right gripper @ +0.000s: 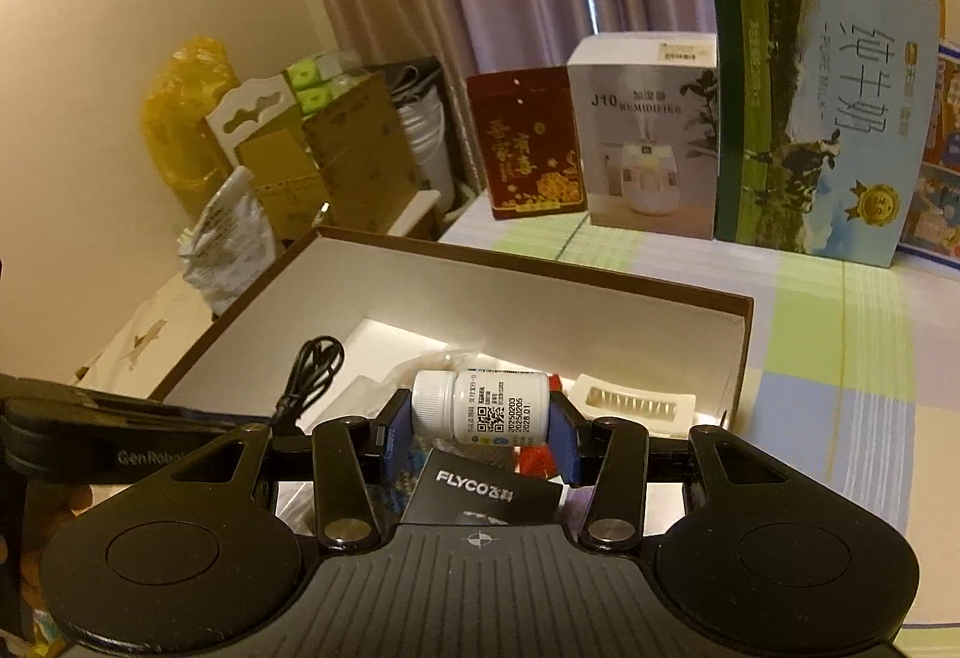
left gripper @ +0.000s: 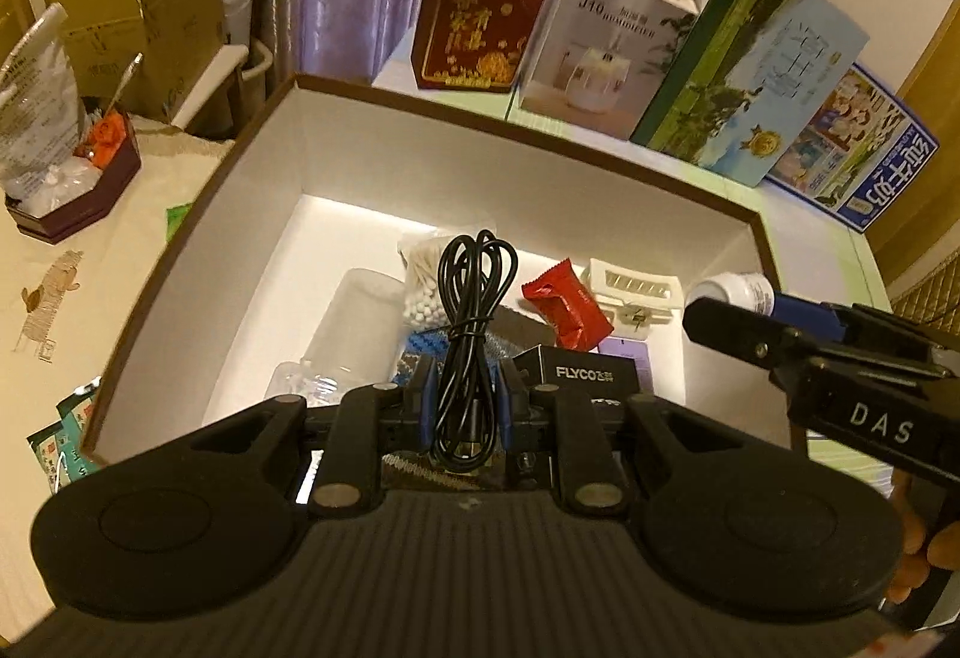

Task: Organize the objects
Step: 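Lower the cable and pill bottle into the box and open both tools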

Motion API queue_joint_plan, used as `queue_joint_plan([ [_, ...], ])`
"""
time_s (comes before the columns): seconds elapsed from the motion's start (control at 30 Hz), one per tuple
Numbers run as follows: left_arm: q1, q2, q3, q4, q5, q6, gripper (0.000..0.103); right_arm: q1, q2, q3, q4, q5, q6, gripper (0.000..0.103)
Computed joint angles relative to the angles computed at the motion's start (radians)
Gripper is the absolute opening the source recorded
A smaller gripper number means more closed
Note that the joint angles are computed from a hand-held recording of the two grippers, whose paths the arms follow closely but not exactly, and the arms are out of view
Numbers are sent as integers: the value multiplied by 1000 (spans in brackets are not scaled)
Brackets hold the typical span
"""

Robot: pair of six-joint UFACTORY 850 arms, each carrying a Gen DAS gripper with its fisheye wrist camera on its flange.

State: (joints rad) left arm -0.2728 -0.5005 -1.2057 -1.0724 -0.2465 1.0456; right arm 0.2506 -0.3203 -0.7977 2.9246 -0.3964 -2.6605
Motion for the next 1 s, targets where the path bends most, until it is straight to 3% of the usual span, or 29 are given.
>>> queue_joint_plan([
  [0.43, 12, -99, -106, 122, -38, -100, 17, 7, -75, -74, 40, 40, 2, 44],
  [0.6, 23, -113, -127, 131, -48, -85, 36, 10, -102, -105, 35, 56, 21, 44],
  [0.67, 28, -117, -135, 134, -52, -81, 54, 12, -113, -117, 32, 62, 31, 44],
  [0.73, 33, -118, -138, 115, -47, -61, 64, 16, -124, -128, 41, 61, 26, 44],
  [0.8, 37, -120, -142, 111, -46, -48, 67, 18, -134, -137, 43, 44, 32, 44],
  [0.83, 39, -122, -146, 110, -46, -42, 69, 21, -137, -140, 53, 34, 28, 46],
  [0.93, 46, -125, -152, 94, -44, -20, 79, 30, -141, -147, 128, 25, -22, 68],
  [1.0, 50, -126, -153, 82, -42, -3, 81, 30, -138, -147, 124, 29, -14, 69],
])
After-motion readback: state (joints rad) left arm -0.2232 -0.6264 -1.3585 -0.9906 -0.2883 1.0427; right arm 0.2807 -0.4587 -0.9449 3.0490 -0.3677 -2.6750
